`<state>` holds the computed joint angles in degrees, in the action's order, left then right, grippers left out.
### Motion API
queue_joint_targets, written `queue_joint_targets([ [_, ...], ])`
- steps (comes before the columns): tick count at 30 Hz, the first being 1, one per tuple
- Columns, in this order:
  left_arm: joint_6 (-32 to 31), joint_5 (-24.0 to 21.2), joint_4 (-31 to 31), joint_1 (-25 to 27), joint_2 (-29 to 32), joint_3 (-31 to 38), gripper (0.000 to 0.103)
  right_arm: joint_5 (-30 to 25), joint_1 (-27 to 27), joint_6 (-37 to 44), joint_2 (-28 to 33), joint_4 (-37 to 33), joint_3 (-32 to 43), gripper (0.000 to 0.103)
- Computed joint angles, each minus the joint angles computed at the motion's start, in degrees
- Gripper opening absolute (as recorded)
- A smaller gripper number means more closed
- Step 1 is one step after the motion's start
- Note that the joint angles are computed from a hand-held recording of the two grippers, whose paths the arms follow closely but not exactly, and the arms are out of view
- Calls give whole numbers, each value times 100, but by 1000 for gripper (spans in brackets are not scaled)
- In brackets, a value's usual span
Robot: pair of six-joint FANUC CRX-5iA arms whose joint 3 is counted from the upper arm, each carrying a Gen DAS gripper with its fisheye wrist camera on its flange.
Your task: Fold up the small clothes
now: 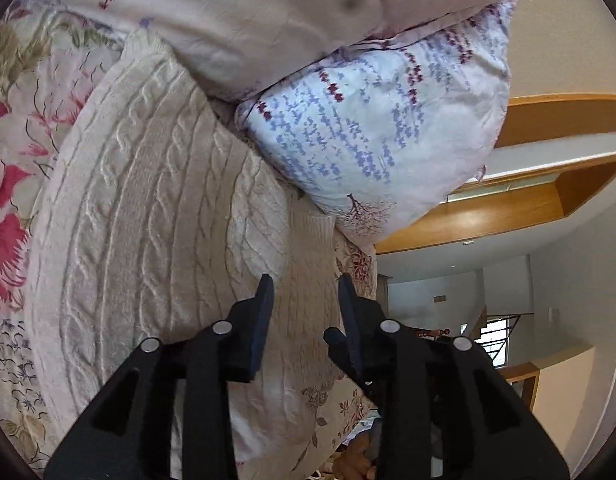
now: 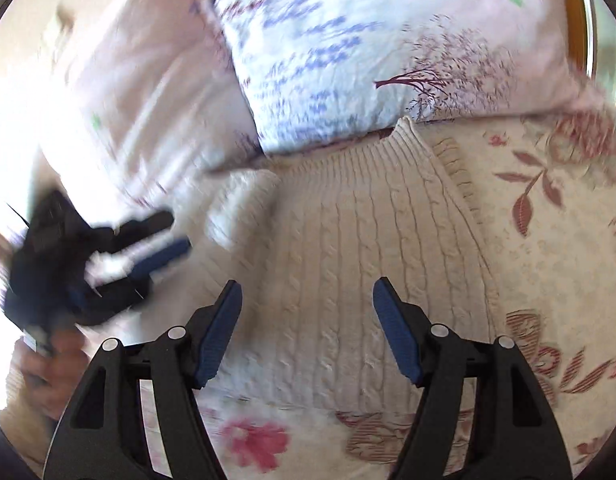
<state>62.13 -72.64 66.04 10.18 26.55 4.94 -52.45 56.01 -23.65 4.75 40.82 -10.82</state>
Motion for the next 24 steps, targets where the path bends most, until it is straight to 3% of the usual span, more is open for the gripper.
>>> queue_joint_targets([
  [4,-478,521,-265,322,-575,-336,56,1593,-446,-644,-314,-136,-513,60],
  [7,-272,1050,-1203,502,-862,-275,61,2151,-690,-323,-126,-746,-323,56],
  [9,-50,1096,-1777,603,-873,-184,61,2241,-789,61,45,-1276,-91,54],
  [13,248,852,-2322,676,-755,-89,61,2057,-867,812,376,-2061,399,51],
  [17,89,723,-2335,670,-718,-196,62,1892,-878,1224,564,-2350,696,46],
  [19,14,655,-2346,653,-707,-193,62,2135,-932,1434,592,-2557,704,34],
  [24,-25,544,-2342,573,-633,-135,62,2306,-981,1351,726,-2497,721,33],
])
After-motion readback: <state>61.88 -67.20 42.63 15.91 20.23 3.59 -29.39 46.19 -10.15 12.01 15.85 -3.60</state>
